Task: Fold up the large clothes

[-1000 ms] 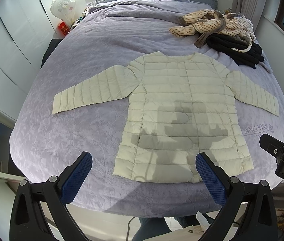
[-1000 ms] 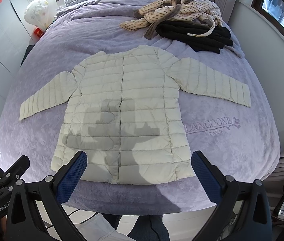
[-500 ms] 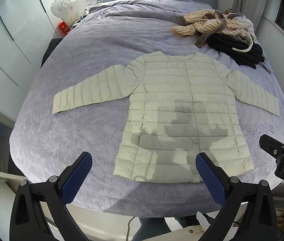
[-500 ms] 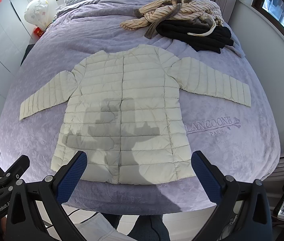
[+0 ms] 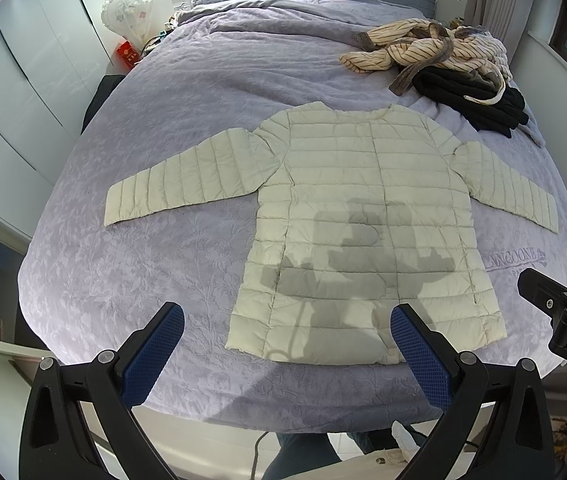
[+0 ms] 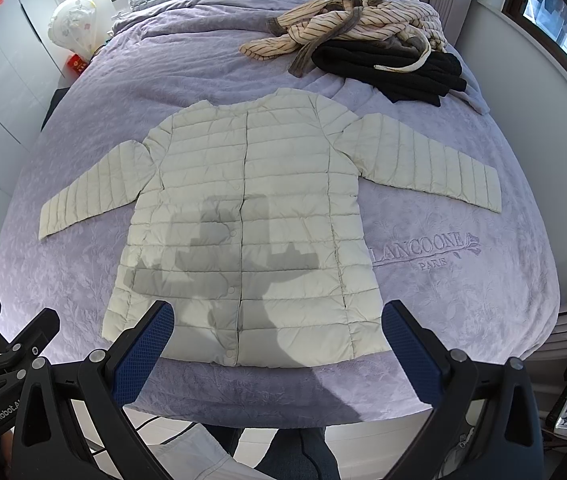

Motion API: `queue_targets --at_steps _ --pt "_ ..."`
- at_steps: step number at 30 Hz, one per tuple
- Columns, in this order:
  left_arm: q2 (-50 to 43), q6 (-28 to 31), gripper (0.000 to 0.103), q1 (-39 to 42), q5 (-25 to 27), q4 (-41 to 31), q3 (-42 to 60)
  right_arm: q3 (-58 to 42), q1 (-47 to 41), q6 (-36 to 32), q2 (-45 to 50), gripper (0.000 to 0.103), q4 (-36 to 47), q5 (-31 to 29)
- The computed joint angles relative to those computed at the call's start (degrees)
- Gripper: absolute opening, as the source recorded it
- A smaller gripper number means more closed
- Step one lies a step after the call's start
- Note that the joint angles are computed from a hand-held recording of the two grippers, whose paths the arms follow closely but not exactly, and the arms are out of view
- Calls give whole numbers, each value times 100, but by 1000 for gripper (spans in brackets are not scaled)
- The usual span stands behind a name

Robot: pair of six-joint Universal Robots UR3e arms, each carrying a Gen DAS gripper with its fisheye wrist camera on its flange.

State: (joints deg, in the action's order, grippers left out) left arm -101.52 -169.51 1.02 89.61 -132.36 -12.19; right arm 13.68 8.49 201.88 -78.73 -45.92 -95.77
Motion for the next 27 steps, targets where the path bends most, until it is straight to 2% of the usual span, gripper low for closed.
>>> queue_targets --at_steps 15,22,27 --pt "13 8 103 12 -2 2 -23 -71 -11 -10 44 103 40 9" --pt "341 58 103 58 -20 342 -728 -48 -1 0 41 103 28 8" --pt "378 40 103 47 -15 400 -831 -78 14 13 64 103 37 -3"
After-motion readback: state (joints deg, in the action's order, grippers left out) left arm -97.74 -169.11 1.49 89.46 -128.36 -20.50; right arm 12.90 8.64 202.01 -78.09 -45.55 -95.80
